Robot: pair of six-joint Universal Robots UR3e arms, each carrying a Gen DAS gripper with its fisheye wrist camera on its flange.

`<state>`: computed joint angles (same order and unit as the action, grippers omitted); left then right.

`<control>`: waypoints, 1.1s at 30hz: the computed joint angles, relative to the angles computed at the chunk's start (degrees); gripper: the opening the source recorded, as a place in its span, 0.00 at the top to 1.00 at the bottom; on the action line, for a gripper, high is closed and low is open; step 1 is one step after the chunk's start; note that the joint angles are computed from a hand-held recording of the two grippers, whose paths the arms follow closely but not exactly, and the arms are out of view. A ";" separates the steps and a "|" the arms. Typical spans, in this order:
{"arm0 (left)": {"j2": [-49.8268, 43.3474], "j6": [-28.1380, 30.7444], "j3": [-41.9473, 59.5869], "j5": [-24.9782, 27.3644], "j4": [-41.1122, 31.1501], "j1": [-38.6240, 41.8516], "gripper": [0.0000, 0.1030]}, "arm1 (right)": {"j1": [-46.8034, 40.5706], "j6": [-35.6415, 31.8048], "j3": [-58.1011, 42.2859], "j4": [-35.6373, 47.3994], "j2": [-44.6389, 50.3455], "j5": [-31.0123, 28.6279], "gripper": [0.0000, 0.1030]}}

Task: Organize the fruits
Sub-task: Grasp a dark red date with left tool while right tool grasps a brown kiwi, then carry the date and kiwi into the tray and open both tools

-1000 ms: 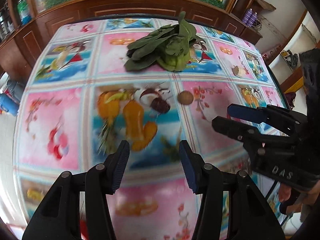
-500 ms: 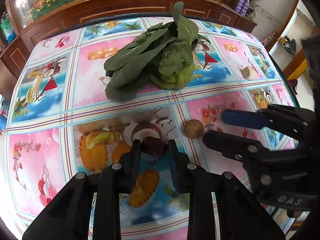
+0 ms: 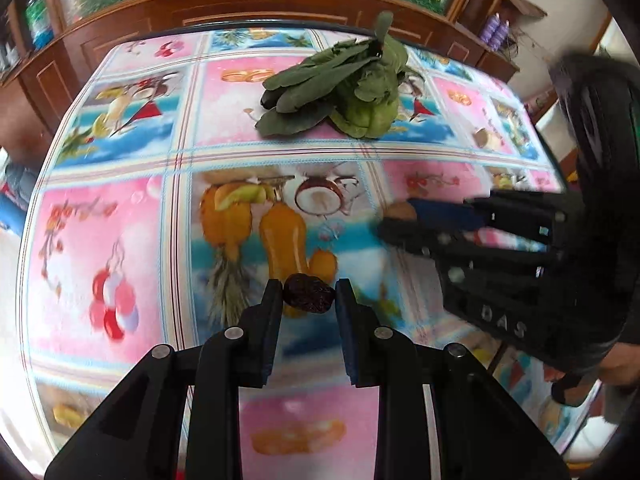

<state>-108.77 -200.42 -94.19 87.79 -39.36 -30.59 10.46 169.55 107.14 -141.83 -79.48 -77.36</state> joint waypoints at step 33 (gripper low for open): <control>43.93 -43.40 -25.45 23.60 -24.17 -33.35 0.77 | 28.67 16.36 17.54 12.90 -37.22 4.79 0.77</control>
<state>-64.84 -243.82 -119.64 111.39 -63.53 -63.93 39.13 185.92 124.68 -128.93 -116.70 -72.56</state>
